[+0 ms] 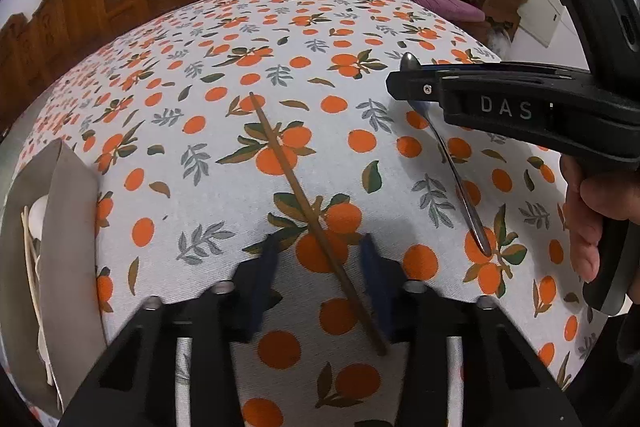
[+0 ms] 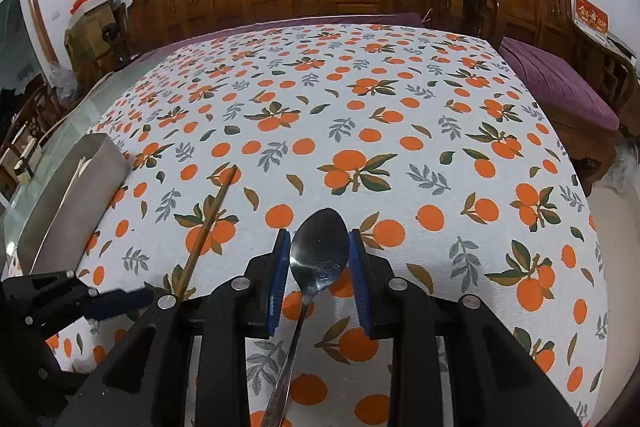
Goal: Organize utensils
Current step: 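Grasp the wooden chopstick with the left gripper while the right gripper holds the spoon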
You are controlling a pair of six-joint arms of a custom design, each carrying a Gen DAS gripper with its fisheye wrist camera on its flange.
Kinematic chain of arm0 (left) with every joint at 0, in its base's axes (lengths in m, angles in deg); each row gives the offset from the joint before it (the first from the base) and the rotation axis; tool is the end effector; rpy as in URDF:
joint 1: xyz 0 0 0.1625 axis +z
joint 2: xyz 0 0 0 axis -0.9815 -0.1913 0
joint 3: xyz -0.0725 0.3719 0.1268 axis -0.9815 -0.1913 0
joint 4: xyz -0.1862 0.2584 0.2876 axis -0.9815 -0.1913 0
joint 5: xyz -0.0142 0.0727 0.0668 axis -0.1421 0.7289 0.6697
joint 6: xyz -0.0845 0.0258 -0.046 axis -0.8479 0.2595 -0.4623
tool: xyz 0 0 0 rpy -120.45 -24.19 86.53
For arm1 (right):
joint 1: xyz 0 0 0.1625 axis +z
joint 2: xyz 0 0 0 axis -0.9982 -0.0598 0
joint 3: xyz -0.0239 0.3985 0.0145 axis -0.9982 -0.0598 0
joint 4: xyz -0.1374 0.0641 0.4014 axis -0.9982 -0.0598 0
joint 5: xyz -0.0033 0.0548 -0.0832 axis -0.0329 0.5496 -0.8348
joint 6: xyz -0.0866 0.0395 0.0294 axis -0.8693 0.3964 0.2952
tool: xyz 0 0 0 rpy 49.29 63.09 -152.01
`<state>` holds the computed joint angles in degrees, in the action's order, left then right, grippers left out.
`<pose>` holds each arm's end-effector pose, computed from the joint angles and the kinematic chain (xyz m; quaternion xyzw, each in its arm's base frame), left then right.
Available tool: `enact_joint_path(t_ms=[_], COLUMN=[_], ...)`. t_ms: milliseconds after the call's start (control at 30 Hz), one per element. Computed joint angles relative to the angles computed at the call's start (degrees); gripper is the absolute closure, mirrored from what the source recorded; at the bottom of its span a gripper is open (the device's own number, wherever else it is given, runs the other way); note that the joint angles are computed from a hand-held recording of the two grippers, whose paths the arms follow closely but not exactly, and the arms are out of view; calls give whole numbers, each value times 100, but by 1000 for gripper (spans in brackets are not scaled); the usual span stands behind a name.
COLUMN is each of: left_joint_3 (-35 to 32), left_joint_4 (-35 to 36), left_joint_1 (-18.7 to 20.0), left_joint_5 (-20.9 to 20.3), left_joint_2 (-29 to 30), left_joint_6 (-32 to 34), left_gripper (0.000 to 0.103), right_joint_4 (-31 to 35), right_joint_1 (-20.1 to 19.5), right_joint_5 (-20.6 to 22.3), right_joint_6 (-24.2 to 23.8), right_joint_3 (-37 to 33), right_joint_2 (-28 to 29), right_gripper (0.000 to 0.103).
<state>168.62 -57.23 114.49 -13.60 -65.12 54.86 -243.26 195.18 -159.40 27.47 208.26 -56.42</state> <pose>-0.1720 -0.3619 0.1255 0.3412 0.8815 -0.1528 0.2884 0.2170 -0.4142 0.1068 0.1503 -0.8974 0.2998 0.2867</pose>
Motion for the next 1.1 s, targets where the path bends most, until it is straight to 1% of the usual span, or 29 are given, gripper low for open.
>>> enact_joint_path(t_ms=[33, 67, 167, 300, 633, 800, 967, 1100], left_joint_3=[6, 12, 50, 119, 170, 86, 1, -32], left_joint_4=[44, 115, 355, 727, 1948, 2689, 3307, 3607], left_joint_1=[10, 22, 57, 47, -379, -554, -714, -763], left_joint_5=[-15, -25, -41, -68, 125, 240, 328, 405], left_joint_2=[-48, -105, -343, -793, -2318, -3089, -3764, -4087], left_joint_6=[-14, -35, -163, -283, -505, -648, -791, -849], left_gripper=[90, 95, 98, 99, 99, 99, 99, 99], right_joint_4=[16, 34, 38, 11, -344, -119, -150, -362], right_joint_1=[20, 45, 124, 296, 713, 894, 1133, 1414], right_joint_5=[-25, -53, -52, -158, -543, -601, -831, -1146], right_joint_6=[0, -8, -1, -25, 107, 311, 398, 275], right_joint_3=[-10, -27, -43, -47, -1, -14, -15, -55], right_joint_2=[20, 45, 105, 246, 487, 402, 457, 595], right_gripper=[71, 71, 71, 71, 71, 72, 72, 72])
